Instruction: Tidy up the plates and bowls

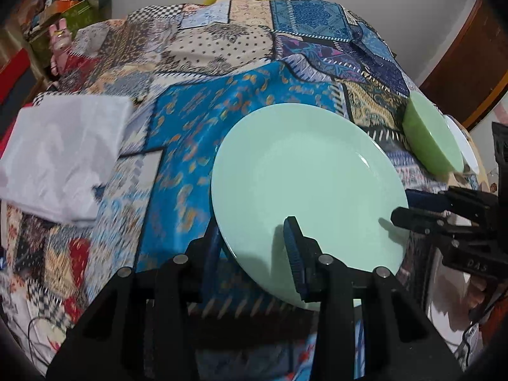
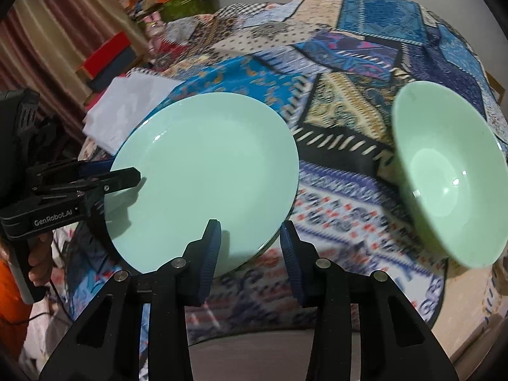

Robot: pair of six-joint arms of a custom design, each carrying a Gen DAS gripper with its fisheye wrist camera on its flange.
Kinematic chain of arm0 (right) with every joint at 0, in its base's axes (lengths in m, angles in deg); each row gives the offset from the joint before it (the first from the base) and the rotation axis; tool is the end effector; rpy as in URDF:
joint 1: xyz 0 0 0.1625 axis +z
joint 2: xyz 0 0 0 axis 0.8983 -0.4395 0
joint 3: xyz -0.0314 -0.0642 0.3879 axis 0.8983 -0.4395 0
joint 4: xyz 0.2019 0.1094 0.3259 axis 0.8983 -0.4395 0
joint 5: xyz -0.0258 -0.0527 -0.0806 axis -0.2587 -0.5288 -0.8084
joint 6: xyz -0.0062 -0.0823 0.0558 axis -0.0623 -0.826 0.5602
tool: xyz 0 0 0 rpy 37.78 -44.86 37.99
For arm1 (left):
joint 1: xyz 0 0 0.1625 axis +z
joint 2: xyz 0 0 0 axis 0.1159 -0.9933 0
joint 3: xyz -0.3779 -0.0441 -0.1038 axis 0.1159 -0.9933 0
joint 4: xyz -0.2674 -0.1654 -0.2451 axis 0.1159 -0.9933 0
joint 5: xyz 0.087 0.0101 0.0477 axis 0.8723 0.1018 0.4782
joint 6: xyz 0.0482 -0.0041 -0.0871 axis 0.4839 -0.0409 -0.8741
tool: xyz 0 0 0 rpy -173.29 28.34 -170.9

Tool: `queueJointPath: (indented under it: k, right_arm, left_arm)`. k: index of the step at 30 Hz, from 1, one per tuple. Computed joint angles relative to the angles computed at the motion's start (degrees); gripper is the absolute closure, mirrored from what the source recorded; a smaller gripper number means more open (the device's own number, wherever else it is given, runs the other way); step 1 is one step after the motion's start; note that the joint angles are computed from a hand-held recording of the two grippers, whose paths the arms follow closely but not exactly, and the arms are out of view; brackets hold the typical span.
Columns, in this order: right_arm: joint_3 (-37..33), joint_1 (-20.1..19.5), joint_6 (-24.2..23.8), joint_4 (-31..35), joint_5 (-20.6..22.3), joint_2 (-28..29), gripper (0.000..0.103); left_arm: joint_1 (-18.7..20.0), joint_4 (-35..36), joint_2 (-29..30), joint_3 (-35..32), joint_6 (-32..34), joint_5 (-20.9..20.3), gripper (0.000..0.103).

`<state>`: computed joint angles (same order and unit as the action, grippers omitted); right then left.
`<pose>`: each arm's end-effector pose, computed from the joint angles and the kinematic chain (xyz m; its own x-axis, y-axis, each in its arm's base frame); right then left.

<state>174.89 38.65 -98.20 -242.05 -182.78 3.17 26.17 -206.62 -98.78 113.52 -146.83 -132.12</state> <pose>0.1840 -0.3741 0.1521 -0.7260 -0.5673 0.3889 -0.6145 0.7889 0.0036 -0.1703 -0.3483 0.1457 -0.8126 -0.0710 -0.5785 0.2104 0.8898 -0.4048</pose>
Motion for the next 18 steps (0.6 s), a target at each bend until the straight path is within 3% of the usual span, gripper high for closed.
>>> queueJointPath:
  k: [6,18]
  right_arm:
    - [0.7,1.2,-0.9,1.1,-0.7,0.6,0.072]
    - [-3.5,1.0,-0.6,-0.6,-1.9,6.8,0.079]
  left_arm:
    - [-3.8,6.1,-5.4,3.1,-4.4,-2.0,0.064]
    - [-1.9,1.3,-4.4,4.1,-3.5,-1.2,0.064]
